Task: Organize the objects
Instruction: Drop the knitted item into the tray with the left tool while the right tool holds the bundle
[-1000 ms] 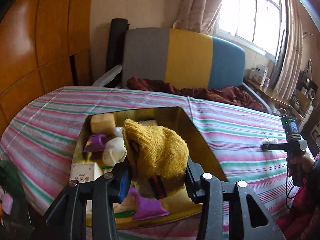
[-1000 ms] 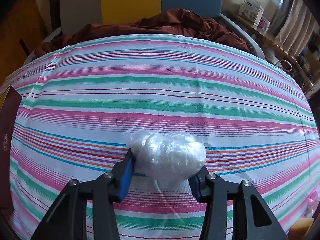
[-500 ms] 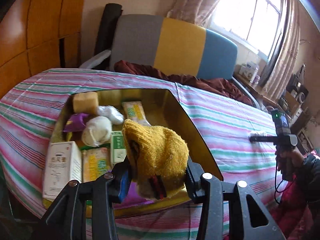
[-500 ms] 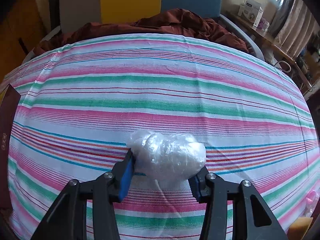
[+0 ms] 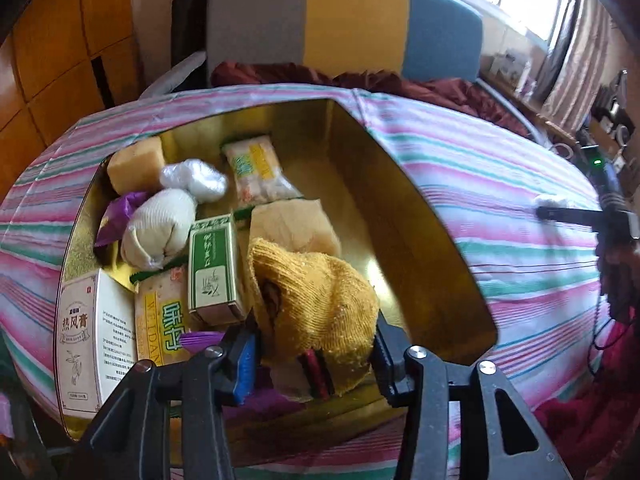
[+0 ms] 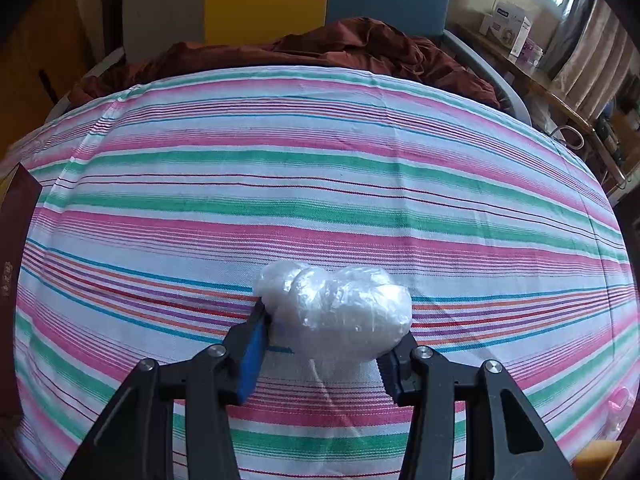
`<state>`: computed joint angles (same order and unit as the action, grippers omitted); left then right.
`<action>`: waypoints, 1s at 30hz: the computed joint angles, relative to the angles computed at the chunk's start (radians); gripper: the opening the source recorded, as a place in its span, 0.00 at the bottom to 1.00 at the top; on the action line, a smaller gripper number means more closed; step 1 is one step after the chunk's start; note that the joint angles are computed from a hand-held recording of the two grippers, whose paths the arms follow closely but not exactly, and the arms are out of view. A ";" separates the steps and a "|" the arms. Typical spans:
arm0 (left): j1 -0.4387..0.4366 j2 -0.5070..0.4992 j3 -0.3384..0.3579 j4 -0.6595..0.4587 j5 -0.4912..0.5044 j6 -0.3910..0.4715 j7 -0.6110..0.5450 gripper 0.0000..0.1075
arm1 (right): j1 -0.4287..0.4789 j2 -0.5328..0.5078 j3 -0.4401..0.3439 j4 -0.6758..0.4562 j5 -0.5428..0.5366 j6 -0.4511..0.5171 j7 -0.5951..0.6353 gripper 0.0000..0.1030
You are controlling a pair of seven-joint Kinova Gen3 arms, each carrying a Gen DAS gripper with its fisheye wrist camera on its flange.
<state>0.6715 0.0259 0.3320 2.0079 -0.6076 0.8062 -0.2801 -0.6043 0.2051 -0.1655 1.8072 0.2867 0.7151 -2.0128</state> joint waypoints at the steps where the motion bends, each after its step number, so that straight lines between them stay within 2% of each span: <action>1: 0.005 0.009 0.004 -0.003 -0.012 0.010 0.007 0.48 | 0.002 0.000 0.000 0.000 -0.003 -0.001 0.004 0.48; 4: 0.053 0.043 0.016 -0.019 -0.079 0.071 0.056 0.51 | 0.002 0.001 0.000 0.000 -0.001 -0.003 0.008 0.48; 11: 0.097 0.013 0.020 0.004 -0.141 0.092 0.131 0.54 | -0.002 -0.002 0.001 0.004 0.007 -0.004 0.005 0.48; 22: 0.103 -0.069 0.100 0.017 -0.240 0.201 0.255 0.55 | -0.011 -0.026 -0.009 0.004 0.006 0.011 -0.020 0.47; 30: 0.081 -0.115 0.156 0.029 -0.264 0.288 0.339 0.55 | -0.054 -0.096 -0.082 -0.003 -0.062 -0.025 -0.007 0.47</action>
<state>0.7529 -0.0894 0.4883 2.0368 -0.8714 1.0946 0.0591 -0.6587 0.1089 -0.2474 1.8047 0.2247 0.6902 -2.0203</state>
